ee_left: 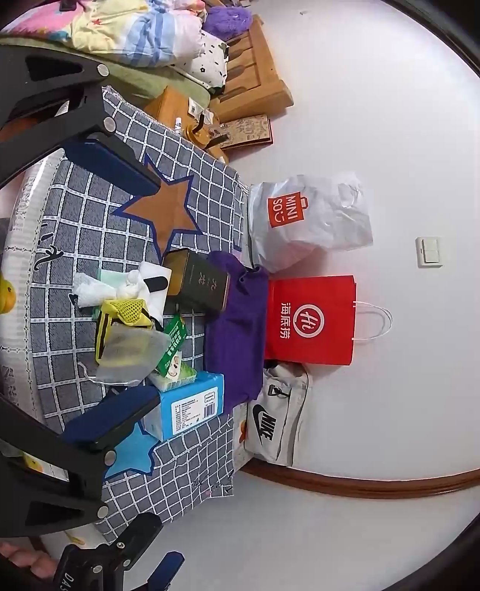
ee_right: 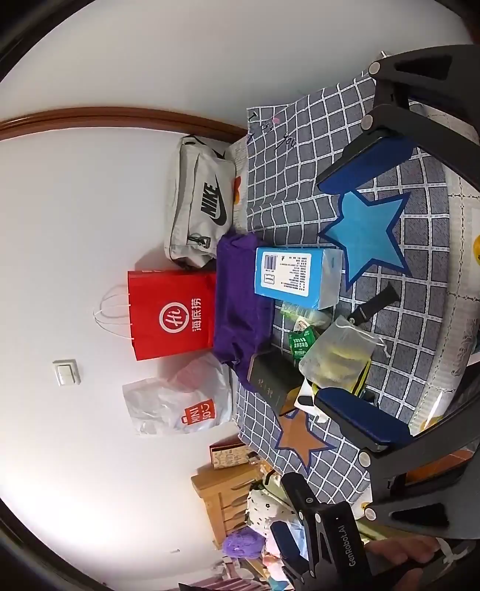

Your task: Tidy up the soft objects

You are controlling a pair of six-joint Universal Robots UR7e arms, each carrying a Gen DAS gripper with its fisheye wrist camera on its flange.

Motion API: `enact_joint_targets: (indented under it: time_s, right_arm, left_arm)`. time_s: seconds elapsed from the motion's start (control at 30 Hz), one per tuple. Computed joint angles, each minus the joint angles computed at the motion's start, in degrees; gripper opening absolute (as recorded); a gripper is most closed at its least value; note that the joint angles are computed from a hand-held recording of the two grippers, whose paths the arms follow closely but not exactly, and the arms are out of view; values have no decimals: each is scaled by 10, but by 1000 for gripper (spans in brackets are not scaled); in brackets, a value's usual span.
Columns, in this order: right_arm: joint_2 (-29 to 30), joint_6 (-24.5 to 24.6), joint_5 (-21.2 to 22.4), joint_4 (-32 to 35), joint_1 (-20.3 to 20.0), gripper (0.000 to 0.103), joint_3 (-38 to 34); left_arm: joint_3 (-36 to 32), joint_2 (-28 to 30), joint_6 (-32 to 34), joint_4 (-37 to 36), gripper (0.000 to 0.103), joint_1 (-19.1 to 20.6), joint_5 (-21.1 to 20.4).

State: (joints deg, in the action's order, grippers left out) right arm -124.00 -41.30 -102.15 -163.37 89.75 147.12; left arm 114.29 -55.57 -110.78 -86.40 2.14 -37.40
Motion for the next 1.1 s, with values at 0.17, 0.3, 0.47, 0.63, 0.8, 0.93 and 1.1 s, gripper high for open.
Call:
enact_joint_targets:
  time_s: [0.17,0.3,0.47,0.63,0.8,0.93,1.1]
  right_arm:
    - [-2,1,1,2,-1,103,0]
    - [1,7,0,4,2,103,-2]
    - [-1,4,4,2,-2,103,0]
    - [-5,0,9,1,-6,103,3]
    - [-11,-2,14,1,-11,103,6]
    - [-13,-1,15,3,-10,103,6]
    - [-19,-4,21,6,-14,103,7]
  left_arm:
    - [0,2,-3,2,103,-1,0]
    - [-2,2,-2,1,103,-1,1]
    - [-4,3,-4,5,103,-3,1]
    - [-5,3,-5,7,103,-3,1]
    - [-3,2,-5,7,103,-3,1]
    - [-1,1,-6,5,103,-4,1]
    - [0,0,-7,4,103,-5,1]
